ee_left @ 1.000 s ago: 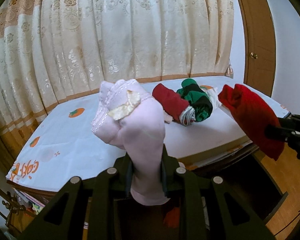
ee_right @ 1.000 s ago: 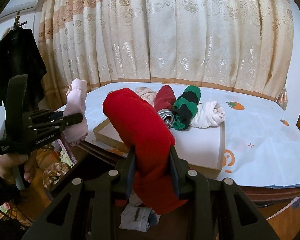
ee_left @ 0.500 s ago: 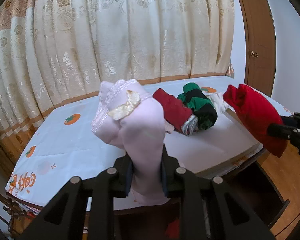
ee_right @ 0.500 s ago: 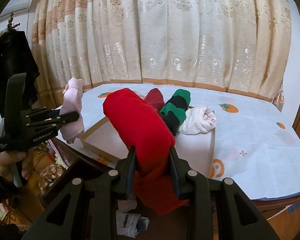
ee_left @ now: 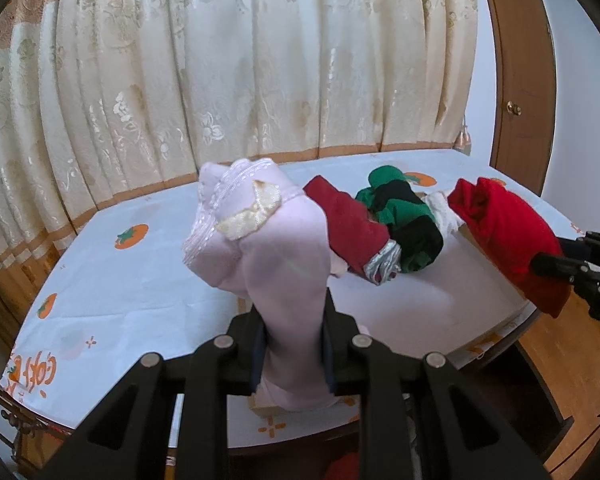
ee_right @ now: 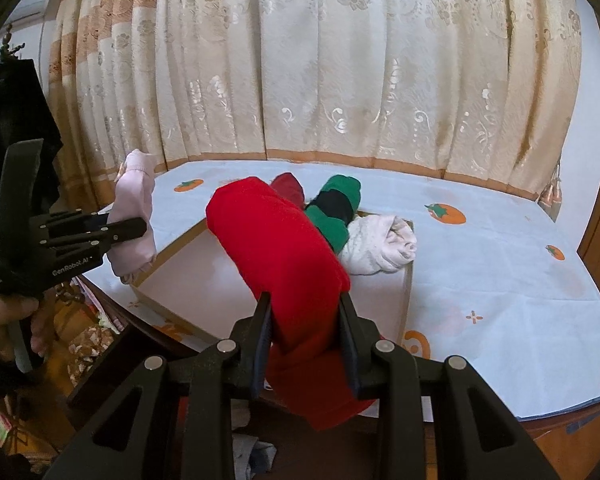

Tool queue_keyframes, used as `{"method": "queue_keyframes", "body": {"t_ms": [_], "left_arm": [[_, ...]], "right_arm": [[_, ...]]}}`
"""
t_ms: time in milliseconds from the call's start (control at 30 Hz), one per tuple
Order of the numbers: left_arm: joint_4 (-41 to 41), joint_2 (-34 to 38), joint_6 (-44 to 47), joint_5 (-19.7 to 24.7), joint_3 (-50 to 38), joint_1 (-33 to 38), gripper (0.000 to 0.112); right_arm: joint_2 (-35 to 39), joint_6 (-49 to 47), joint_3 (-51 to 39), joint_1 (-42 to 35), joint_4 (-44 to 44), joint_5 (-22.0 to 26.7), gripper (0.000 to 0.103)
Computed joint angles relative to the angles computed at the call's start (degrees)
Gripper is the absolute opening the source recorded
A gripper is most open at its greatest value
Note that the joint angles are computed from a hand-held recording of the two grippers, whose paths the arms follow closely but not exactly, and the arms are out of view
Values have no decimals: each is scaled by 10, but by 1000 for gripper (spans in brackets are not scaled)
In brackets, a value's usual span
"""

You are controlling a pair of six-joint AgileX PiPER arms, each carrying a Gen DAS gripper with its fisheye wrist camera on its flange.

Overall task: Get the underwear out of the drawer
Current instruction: 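Carry both held underwear up over the cardboard tray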

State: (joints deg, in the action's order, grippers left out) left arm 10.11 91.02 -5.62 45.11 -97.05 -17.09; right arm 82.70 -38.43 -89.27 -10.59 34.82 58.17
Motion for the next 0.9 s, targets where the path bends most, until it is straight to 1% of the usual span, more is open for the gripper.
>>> {"method": "queue_keyframes", "body": {"t_ms": [167,267,767,900], "left_arm": [[-26,26,16,25,-33,8,21],[-54,44,29,45,-55,17,21],[-61,97,39,103,-117,18,21],[-60,103,40,111,-123,18,21]], "right_arm": [[22,10,-16,5,-18,-1,33],[33,14,-26,6,-28,1,33],[69,37,-57,16,-74,15,33],[75,41,-64,19,-81,17,33]]}}
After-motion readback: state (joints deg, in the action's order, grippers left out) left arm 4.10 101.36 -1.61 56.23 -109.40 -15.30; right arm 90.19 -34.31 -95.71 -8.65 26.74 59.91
